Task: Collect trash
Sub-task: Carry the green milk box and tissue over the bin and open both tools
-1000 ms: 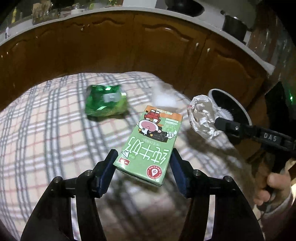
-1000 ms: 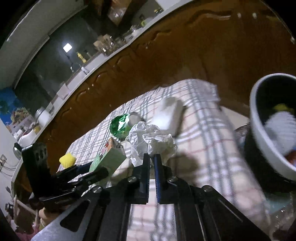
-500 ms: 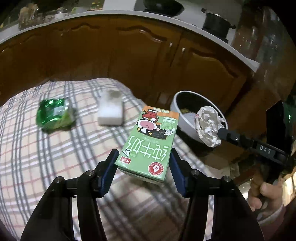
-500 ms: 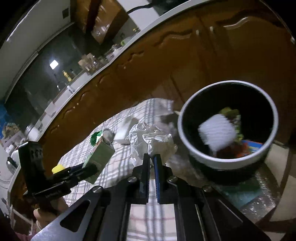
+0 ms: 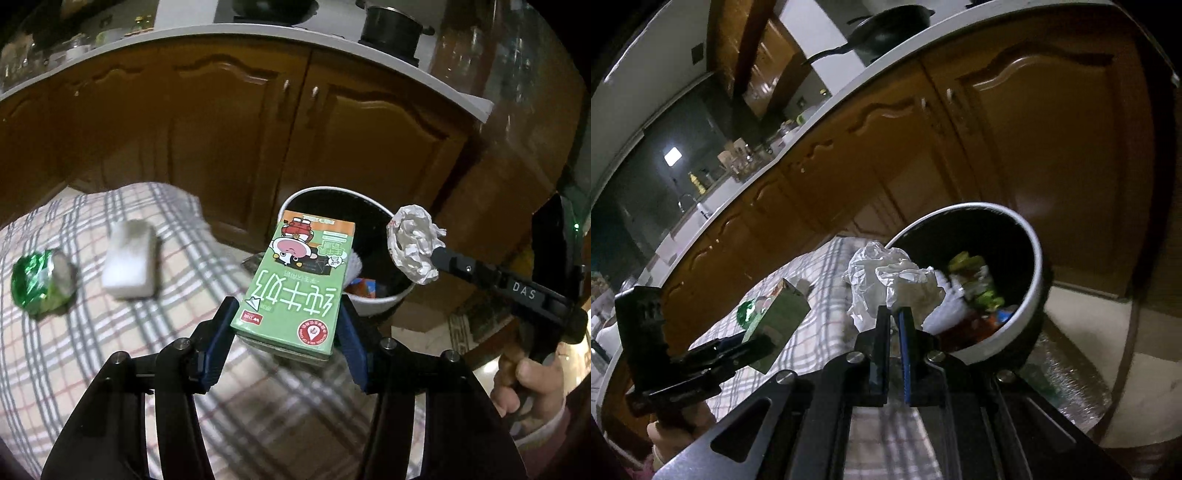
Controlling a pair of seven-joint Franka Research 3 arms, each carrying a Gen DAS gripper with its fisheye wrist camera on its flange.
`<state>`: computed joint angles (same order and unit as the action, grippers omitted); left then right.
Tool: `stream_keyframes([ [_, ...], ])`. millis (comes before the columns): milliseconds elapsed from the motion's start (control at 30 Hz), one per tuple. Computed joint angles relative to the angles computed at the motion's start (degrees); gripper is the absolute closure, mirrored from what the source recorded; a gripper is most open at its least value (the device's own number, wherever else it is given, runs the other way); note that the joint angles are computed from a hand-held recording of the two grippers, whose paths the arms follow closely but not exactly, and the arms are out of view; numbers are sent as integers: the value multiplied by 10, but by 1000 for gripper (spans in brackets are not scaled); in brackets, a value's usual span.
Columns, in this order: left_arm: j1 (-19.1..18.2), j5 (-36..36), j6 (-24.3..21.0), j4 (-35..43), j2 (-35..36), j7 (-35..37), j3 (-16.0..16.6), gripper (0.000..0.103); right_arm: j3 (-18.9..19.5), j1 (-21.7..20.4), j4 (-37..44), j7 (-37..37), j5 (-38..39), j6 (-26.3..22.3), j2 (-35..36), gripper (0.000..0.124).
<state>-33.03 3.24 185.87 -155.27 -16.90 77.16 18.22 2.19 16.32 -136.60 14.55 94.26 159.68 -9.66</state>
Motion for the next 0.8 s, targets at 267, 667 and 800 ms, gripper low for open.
stream_keyframes([
  [267,-8,-34,-25,76,67,27,-19,51,-2,-7,24,1,-2,12,26,119],
  [667,2,-142,-53,149,138,116,-65,51,-3,-20,54,31,-45,15,62,119],
  [800,21,-169,-60,166,153,137,-91,51,-3,-24,67,44,-61,14,77,119],
])
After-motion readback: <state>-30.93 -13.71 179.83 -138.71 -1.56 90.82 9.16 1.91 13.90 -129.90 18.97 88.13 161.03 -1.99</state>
